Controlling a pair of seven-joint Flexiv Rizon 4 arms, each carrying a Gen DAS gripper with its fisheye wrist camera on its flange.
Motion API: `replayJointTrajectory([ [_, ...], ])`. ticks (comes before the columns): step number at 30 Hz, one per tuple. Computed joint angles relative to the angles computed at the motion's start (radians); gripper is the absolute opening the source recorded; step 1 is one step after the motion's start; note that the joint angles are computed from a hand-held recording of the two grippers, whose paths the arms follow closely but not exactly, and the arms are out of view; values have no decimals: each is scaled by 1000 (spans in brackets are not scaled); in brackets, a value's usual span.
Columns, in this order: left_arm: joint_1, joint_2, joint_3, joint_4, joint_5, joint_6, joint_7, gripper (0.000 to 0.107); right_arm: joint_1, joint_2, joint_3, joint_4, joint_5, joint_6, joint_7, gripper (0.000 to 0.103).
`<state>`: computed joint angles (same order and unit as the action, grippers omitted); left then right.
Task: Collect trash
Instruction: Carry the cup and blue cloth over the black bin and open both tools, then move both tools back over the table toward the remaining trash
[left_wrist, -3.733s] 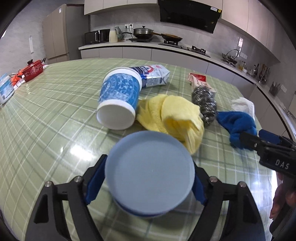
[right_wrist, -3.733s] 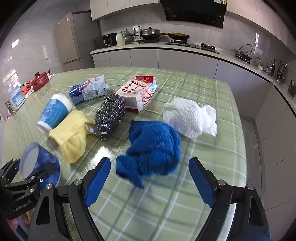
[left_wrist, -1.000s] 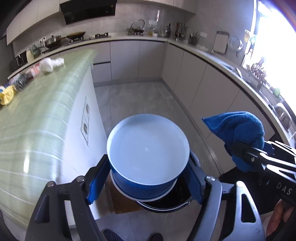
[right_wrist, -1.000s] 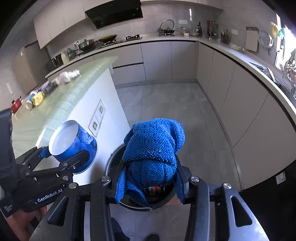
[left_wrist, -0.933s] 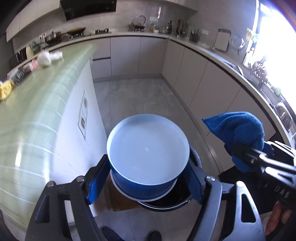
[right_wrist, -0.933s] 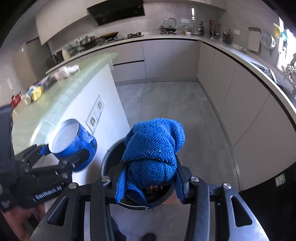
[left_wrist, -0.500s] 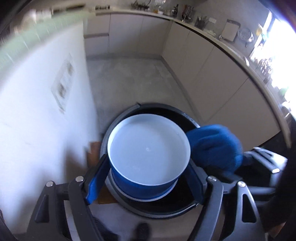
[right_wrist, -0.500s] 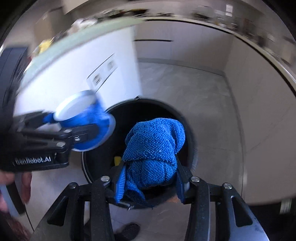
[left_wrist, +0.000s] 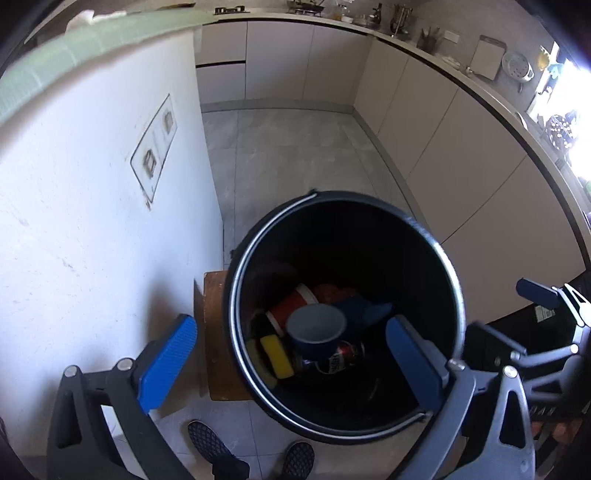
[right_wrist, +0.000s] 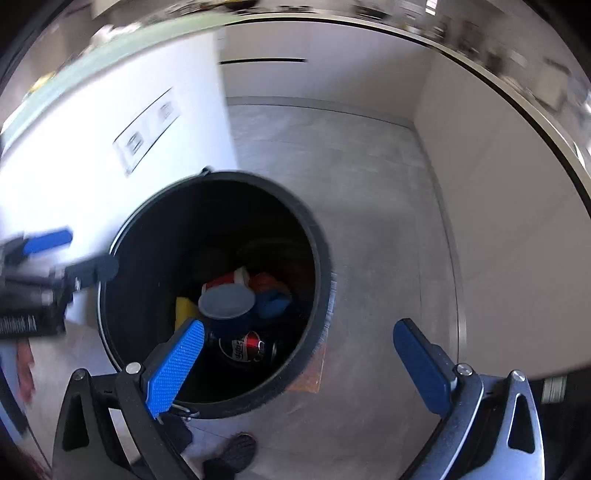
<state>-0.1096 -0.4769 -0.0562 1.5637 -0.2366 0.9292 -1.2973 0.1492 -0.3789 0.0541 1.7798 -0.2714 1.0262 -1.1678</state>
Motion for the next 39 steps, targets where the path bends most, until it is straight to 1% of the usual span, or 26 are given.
replayJointTrajectory([
  [4,-2,49,0,22,0,20,9,103,5,52,-25,13,-14,-11,107,103],
  [5,3,45,-4,7,-7,17,14,103,-1,67,-21,13,-5,-10,118,103],
  [8,10,75,-7,6,-24,13,22,103,-7,101,-16,10,-7,-15,149,103],
  [9,11,63,-8,-16,-25,10,23,103,-5,102,-13,0,-11,-27,155,103],
  [11,15,84,-7,-16,-36,15,24,103,1,122,-11,-21,-24,-72,174,103],
  [13,22,104,-10,-12,-51,27,37,103,6,139,-9,-28,-42,-86,196,103],
  [16,34,135,-14,3,-79,54,62,103,15,160,0,-43,-67,-97,207,103],
  [21,44,169,13,19,-76,98,41,103,32,175,24,-78,-66,-96,180,103],
  [26,68,202,53,35,-42,129,-5,103,64,154,53,-143,-23,-74,125,103],
  [29,91,215,84,42,-10,150,-49,103,93,112,70,-210,4,-77,82,103],
  [33,133,214,105,41,6,162,-87,103,141,53,78,-297,11,-82,42,103],
  [36,161,202,131,13,43,158,-131,103,171,11,82,-372,18,-96,12,103],
  [39,190,178,142,-20,64,169,-148,103,200,-36,79,-452,21,-110,-8,103],
])
